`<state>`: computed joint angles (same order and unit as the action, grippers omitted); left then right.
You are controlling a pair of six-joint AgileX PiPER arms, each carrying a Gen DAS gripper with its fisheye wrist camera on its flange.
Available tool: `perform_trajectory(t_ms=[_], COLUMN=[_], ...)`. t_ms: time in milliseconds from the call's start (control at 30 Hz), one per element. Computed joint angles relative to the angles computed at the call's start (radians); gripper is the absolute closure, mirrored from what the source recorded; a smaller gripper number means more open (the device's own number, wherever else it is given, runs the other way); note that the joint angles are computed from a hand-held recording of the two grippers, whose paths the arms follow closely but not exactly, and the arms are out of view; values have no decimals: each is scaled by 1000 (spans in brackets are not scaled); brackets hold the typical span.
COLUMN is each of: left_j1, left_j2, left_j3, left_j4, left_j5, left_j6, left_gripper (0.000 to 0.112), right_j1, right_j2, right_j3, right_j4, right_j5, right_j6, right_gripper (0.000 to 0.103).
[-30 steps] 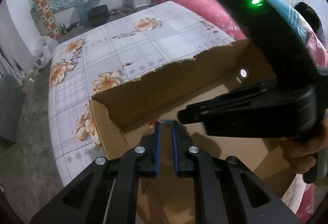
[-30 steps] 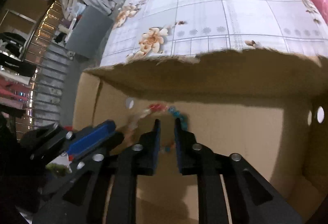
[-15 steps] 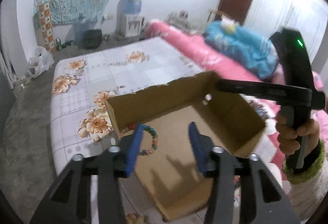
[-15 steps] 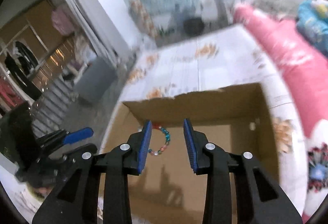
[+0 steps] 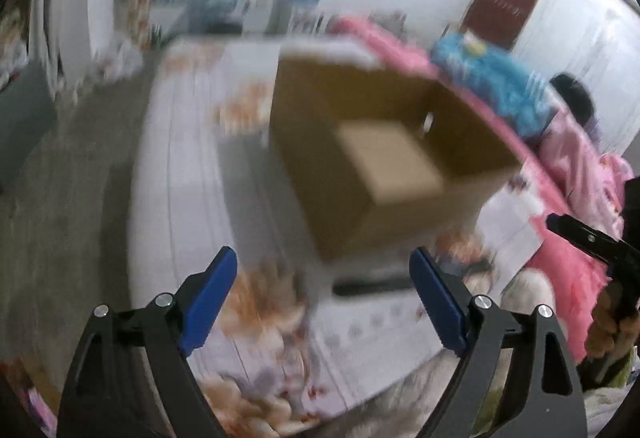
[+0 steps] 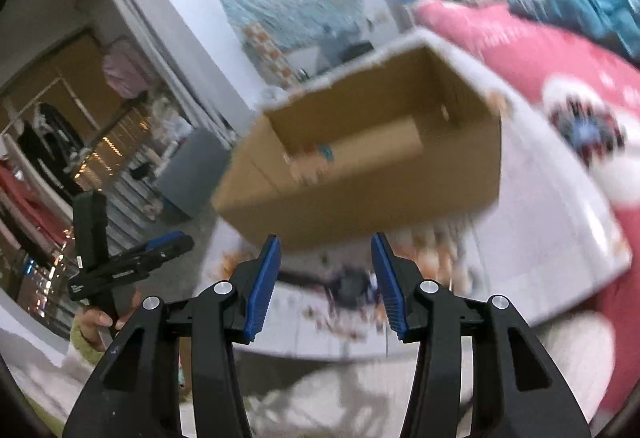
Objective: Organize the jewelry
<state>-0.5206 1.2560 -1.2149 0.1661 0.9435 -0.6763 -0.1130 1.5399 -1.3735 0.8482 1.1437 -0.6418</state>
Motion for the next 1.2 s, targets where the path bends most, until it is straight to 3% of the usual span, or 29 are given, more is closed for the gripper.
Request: perform_trajectory(t_ms=[200, 433, 500, 967, 1067, 1200], left_j1=[-61, -188, -211, -205, -212, -176], left_j2=[103, 247, 252, 242, 222, 219], left_j3=[84, -3, 0, 21, 55, 37], left_j4=[-15, 124, 161, 167, 186, 146], left_j5=[-53, 75, 72, 36, -1, 16], left_j6=[-40, -61, -73, -70, -72, -12], left_gripper=[26, 15, 14, 13, 13, 14], right_j1=[130, 234, 257, 259, 279, 311], right_j2=[-23, 7, 29, 77, 76, 71], right_j3=[101, 83, 81, 69, 63, 65], right_j4=[-179, -258, -280, -274, -302, -355], right_j5=[-131, -224, -247, -256, -276, -302], right_j6=[87, 131, 140, 135, 143, 163], right_gripper=[57, 57, 57, 57, 58, 58])
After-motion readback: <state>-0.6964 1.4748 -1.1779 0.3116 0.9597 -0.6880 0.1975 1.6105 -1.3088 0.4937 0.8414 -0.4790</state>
